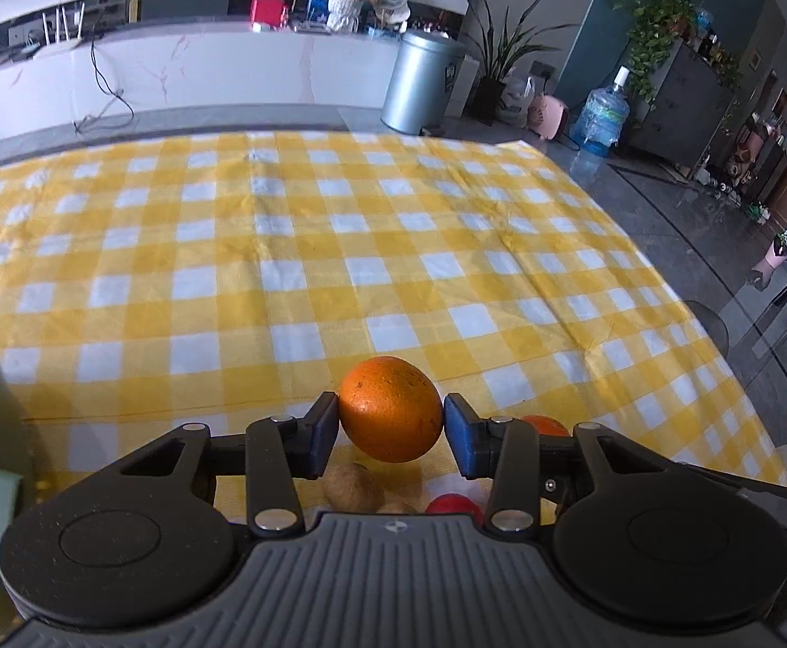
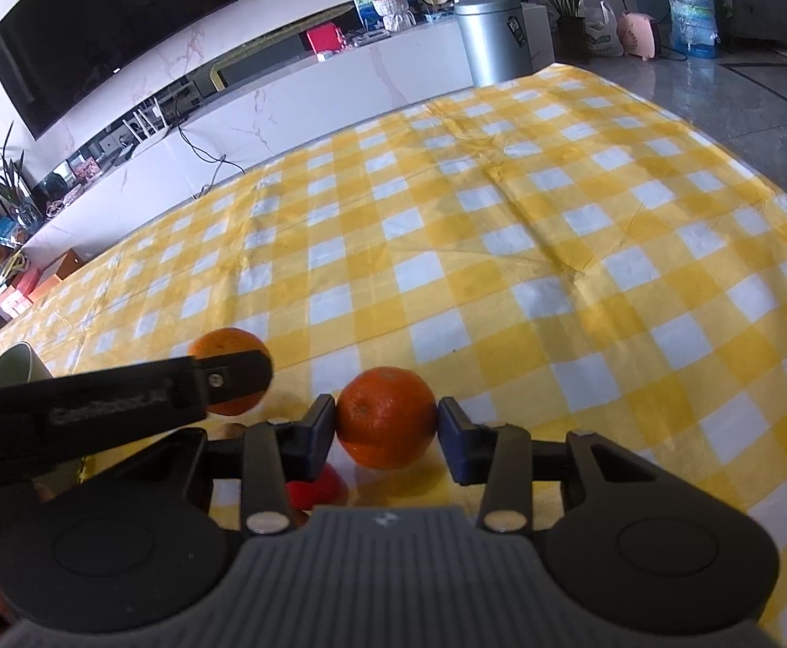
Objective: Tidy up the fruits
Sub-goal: 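Carry both held oranges over the green colander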
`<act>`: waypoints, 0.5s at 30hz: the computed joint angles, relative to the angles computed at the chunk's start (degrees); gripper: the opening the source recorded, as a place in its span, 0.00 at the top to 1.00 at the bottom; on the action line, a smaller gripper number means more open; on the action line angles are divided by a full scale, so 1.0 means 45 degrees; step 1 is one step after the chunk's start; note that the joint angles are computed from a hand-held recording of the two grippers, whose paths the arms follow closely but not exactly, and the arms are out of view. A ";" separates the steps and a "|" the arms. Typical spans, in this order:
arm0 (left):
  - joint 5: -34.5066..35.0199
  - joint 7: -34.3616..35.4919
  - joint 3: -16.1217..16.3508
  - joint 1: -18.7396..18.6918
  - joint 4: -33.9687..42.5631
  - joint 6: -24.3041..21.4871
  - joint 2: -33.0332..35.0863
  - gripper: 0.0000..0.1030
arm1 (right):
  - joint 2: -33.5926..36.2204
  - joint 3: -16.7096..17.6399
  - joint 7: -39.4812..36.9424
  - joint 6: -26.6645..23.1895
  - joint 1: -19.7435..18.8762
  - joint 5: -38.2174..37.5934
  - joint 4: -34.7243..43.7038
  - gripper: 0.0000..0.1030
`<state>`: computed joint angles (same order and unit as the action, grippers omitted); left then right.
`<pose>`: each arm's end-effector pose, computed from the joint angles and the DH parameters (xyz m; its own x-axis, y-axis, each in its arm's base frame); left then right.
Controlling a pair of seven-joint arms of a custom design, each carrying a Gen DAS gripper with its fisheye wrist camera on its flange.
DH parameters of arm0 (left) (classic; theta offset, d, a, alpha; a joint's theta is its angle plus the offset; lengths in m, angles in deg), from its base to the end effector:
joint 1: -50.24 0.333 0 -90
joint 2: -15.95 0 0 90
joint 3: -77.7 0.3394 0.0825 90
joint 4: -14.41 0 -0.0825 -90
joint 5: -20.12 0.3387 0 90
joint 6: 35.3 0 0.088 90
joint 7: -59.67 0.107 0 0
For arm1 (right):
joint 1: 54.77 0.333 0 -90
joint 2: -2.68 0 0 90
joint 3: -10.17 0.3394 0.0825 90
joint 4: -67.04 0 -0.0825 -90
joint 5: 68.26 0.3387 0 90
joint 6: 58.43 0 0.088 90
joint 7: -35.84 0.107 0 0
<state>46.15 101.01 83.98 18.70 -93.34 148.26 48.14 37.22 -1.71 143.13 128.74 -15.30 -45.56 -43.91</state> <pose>0.5751 -0.3304 0.3466 -0.1784 -0.9569 0.2290 -0.7616 -0.0130 -0.6479 0.5859 0.2865 0.3188 -0.0373 -0.9512 -0.3063 -0.7639 0.2247 -0.6050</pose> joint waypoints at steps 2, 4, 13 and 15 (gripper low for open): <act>0.0075 -0.0433 0.1023 -0.0862 -0.0527 0.0230 -0.0447 0.54 | -0.0151 0.0536 -0.0216 0.0536 -0.0403 -0.0054 -0.0248 0.63; 0.0137 -0.0843 0.2033 -0.1725 -0.1082 0.0365 -0.0898 0.54 | -0.0310 0.1257 -0.0616 0.1263 -0.0929 -0.0097 -0.0542 0.63; 0.1273 -0.2974 0.7536 -0.6433 -0.3528 0.0738 -0.2621 0.54 | -0.0667 0.4574 -0.2538 0.4312 -0.3342 -0.1716 -0.1670 0.63; 0.1482 -0.3304 0.8710 -0.7429 -0.3950 0.0745 -0.2856 0.54 | -0.0716 0.4682 -0.2903 0.4689 -0.3293 -0.1858 -0.1790 0.63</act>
